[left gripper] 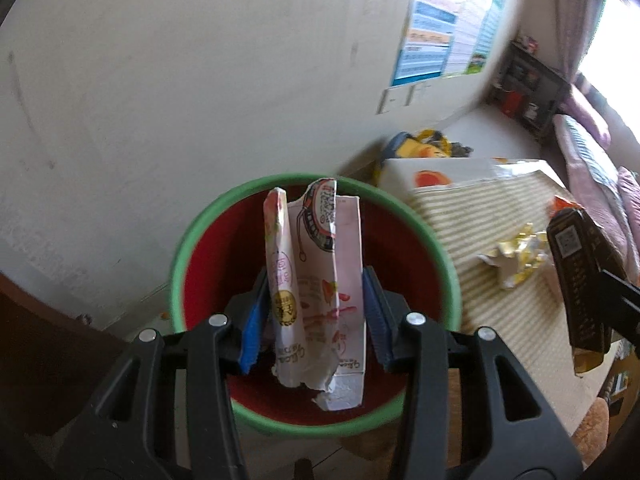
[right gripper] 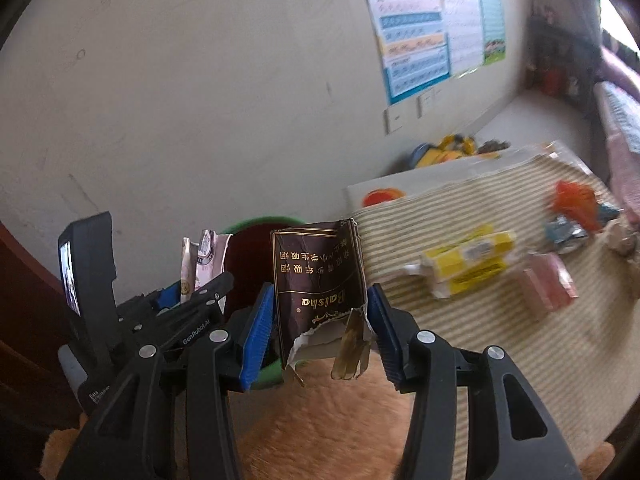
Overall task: Collect trash
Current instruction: 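Open both tools over the red bucket to drop the carton and box, then grasp the yellow box with the left tool while the right tool grasps the pink carton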
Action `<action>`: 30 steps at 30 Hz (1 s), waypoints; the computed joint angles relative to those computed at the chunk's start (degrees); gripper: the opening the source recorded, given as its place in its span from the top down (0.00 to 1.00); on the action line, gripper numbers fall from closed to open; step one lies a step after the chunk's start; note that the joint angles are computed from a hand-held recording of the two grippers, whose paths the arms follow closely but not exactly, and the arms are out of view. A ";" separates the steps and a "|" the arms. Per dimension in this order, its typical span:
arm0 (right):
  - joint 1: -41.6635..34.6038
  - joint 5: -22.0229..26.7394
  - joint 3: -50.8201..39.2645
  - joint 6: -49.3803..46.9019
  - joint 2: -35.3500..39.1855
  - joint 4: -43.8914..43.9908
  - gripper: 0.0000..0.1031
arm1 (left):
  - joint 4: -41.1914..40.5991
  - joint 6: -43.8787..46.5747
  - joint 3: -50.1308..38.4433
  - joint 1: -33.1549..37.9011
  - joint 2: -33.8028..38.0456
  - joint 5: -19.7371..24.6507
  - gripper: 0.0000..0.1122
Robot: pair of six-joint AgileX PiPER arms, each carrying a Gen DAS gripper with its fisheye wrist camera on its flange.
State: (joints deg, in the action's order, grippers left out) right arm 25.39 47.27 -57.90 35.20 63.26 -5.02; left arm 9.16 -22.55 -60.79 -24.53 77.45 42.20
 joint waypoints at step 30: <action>-37.69 -3.99 8.66 -20.39 12.87 -7.95 0.22 | 3.20 -2.88 -0.34 -2.13 2.61 2.24 0.33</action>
State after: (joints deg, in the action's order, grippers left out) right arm -12.30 43.29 -49.24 14.82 76.13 -12.97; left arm 12.36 -25.43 -61.13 -26.66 80.06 44.44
